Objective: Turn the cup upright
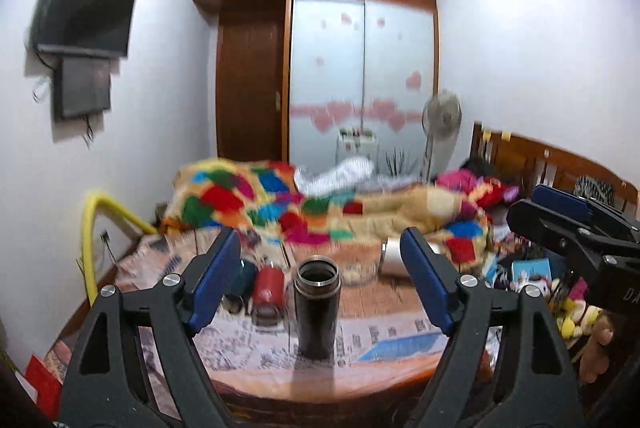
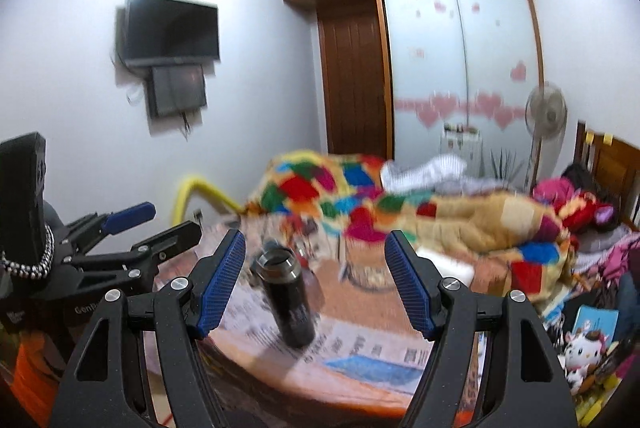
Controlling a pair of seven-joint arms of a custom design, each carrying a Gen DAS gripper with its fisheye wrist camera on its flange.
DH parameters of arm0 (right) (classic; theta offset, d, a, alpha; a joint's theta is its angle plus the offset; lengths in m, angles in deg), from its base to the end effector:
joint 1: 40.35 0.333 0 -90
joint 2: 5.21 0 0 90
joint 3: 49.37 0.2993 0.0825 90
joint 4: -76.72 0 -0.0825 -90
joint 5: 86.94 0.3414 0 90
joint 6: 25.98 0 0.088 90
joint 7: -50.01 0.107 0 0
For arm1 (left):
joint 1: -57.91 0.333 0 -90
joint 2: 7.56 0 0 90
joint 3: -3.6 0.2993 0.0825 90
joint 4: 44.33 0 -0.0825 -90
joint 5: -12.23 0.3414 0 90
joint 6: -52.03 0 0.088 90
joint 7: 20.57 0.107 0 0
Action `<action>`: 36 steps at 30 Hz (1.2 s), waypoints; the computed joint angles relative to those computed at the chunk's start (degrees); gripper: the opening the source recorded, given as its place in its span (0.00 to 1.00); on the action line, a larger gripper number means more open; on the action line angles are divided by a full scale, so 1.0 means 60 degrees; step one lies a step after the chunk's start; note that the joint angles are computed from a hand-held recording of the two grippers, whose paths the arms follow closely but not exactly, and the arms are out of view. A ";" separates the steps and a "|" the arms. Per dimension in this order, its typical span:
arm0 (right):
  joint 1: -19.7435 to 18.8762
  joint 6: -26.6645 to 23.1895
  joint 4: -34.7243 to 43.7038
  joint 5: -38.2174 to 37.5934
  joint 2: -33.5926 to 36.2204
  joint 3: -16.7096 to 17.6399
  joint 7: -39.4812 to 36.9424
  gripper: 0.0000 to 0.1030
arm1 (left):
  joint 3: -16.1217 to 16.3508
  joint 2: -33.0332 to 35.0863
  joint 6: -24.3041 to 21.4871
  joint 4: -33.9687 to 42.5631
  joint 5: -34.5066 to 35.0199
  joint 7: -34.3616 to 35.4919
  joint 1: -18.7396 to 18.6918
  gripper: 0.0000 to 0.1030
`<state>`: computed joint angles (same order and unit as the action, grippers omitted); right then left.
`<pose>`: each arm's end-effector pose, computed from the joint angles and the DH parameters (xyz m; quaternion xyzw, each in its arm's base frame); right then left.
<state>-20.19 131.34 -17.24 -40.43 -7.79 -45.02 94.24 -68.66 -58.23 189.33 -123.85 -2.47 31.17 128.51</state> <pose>0.5079 0.2012 0.7343 -0.7220 0.3508 -0.2297 0.5504 0.4023 -0.4096 0.7506 -0.6111 0.5028 -0.4087 0.4547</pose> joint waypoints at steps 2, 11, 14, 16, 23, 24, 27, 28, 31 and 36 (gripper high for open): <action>0.0159 0.0562 -0.0443 0.0616 -0.0501 0.0044 -0.0617 0.67 | 0.0511 -0.0293 0.0278 -0.0339 0.0141 -0.0187 -0.0478 0.80; 0.1236 0.2031 -0.1439 0.1849 -0.1366 -0.0326 -0.1713 0.76 | 0.1452 -0.0903 0.0198 -0.1022 0.1454 -0.1275 -0.1701 0.94; 0.1361 0.2369 -0.1711 0.1550 -0.1474 -0.0371 -0.1485 0.81 | 0.1479 -0.0920 -0.0025 -0.1116 0.1824 -0.1568 -0.1911 1.00; 0.1426 0.2427 -0.1903 0.1306 -0.1588 -0.0445 -0.1265 0.89 | 0.1449 -0.0921 -0.0211 -0.1108 0.1988 -0.1765 -0.2014 1.00; 0.1733 0.2693 -0.2328 0.0833 -0.1816 -0.0771 -0.0771 1.00 | 0.1242 -0.0774 -0.0590 -0.1029 0.2256 -0.1980 -0.2095 1.00; 0.1774 0.2680 -0.2349 0.0765 -0.1823 -0.0815 -0.0713 1.00 | 0.1229 -0.0764 -0.0600 -0.1033 0.2256 -0.1988 -0.2096 1.00; 0.1825 0.2711 -0.2445 0.0488 -0.1847 -0.0869 -0.0517 1.00 | 0.1190 -0.0723 -0.0629 -0.1008 0.2241 -0.2005 -0.2080 1.00; 0.1869 0.2721 -0.2493 0.0454 -0.1868 -0.0906 -0.0495 1.00 | 0.1176 -0.0710 -0.0624 -0.1012 0.2235 -0.2005 -0.2074 1.00; 0.1894 0.2658 -0.2505 0.0238 -0.1851 -0.0955 -0.0325 1.00 | 0.1194 -0.0707 -0.0657 -0.1058 0.2243 -0.2003 -0.2118 1.00; 0.1937 0.2615 -0.2581 -0.0013 -0.1883 -0.1004 -0.0125 1.00 | 0.1167 -0.0691 -0.0637 -0.1113 0.2263 -0.2071 -0.2141 1.00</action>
<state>-8.57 147.03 -32.72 -40.51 -19.09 -51.04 93.49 -61.66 -62.38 185.51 -130.52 11.11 18.74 115.66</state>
